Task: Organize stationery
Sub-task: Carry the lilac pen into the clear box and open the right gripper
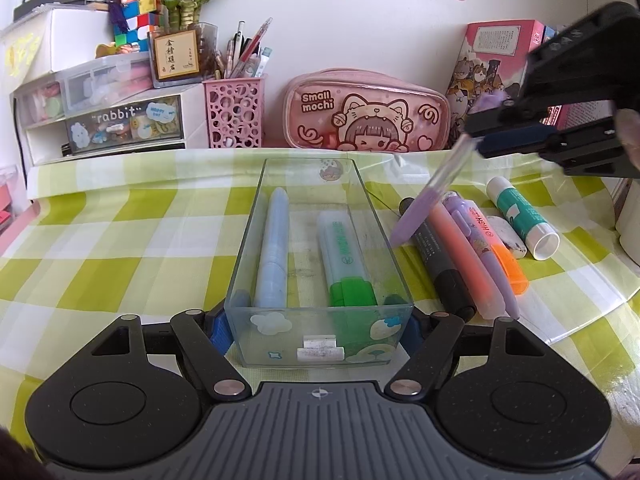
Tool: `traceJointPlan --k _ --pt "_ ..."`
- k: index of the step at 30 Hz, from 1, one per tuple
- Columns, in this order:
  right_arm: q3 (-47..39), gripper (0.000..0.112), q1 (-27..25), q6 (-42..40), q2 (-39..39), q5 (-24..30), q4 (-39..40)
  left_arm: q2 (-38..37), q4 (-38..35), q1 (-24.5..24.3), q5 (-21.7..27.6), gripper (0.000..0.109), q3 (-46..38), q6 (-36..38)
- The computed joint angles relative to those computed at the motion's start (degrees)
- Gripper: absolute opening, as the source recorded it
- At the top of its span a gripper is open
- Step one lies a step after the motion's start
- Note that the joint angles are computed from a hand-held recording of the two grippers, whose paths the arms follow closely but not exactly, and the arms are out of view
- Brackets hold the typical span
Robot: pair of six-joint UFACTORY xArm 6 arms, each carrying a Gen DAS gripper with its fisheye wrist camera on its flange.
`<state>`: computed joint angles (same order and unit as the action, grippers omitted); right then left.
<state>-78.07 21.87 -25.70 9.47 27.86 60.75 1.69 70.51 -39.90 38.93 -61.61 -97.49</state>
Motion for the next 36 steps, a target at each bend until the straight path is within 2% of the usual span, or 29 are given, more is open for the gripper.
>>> traceJointPlan --k 6,10,15,23,31,36 --pt "5.3 0.017 -2.5 -1.9 -5.4 0.3 2.1 0.0 0.0 0.0 0.1 0.075 0.0 0.0" --pt "6.7 0.017 -4.4 -0.1 -6.9 2.5 0.2 0.0 0.0 0.0 0.1 0.075 0.0 0.0" --pt "-1.9 0.018 -5.8 9.0 1.1 7.9 -7.2 0.0 0.0 0.0 0.0 0.075 0.0 0.0" --pt "-14.2 0.02 -3.9 25.0 12.3 11.2 -25.5 0.0 0.2 0.2 -0.3 0.075 0.0 -0.2" --pt "-12.1 0.022 -3.2 24.6 10.7 11.1 -26.5 0.0 0.4 0.4 -0.7 0.075 0.1 -0.5" --pt "-9.3 0.023 -2.4 24.3 9.0 9.0 -29.2 0.0 0.4 0.4 -0.7 0.075 0.1 -0.5"
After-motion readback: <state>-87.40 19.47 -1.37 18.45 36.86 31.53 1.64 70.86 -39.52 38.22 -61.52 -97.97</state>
